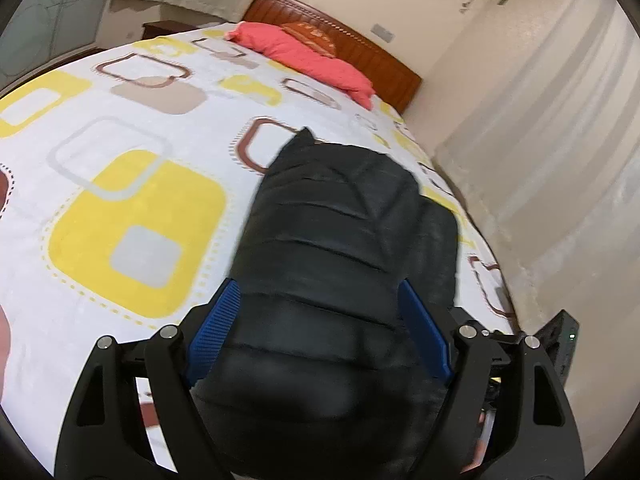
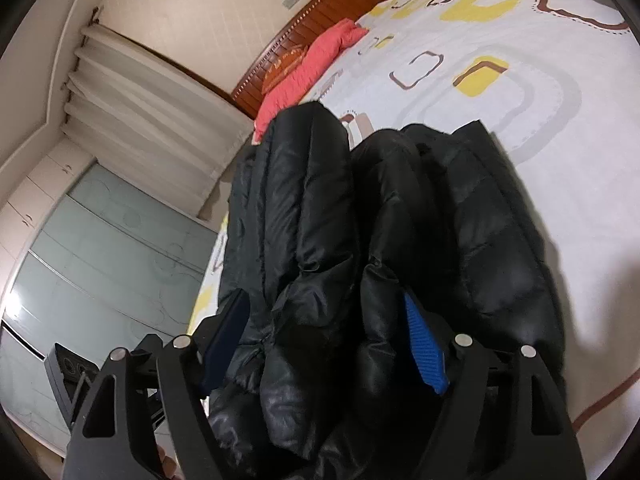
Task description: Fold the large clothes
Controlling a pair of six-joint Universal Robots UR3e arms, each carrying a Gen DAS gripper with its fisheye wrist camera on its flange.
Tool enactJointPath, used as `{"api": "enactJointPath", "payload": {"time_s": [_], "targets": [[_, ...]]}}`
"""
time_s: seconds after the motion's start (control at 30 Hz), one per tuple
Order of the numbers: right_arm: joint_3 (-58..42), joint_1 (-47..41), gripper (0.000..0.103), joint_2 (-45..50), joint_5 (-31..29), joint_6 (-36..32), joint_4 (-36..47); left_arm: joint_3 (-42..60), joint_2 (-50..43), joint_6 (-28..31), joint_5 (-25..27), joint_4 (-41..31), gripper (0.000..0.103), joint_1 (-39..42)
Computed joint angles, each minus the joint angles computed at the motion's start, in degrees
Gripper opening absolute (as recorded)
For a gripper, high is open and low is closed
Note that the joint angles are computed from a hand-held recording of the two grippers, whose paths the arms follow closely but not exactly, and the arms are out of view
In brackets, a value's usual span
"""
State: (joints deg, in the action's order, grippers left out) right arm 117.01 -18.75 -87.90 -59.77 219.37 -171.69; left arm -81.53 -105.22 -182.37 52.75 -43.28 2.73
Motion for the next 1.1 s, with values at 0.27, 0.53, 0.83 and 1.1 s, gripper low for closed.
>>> {"api": "enactJointPath", "payload": {"time_s": [0.27,0.53,0.83,1.1], "targets": [[0.3,-1.7,0.023,1.0,2.8,-2.8,0.4,1.2,-3.8,1.1,-1.0,-2.3,0.081,2.5],[11.7,-15.4,0.02,-10.7,5.5,-13.2,7.8,3.8,-7.7,5.7,-4.5,-4.5,0.081,-1.3],[14.3,-16.3,0.02,-2.7,7.8,-13.0,-0.2,9.3,-16.0,5.4,6.2,-1.9,0.081,-8.9],[10.9,-14.6,0.039,-9.3,4.1,-13.1,8.3,4.5,-12.4,3.6,2.3,-0.8,0.081,-5.0]]}}
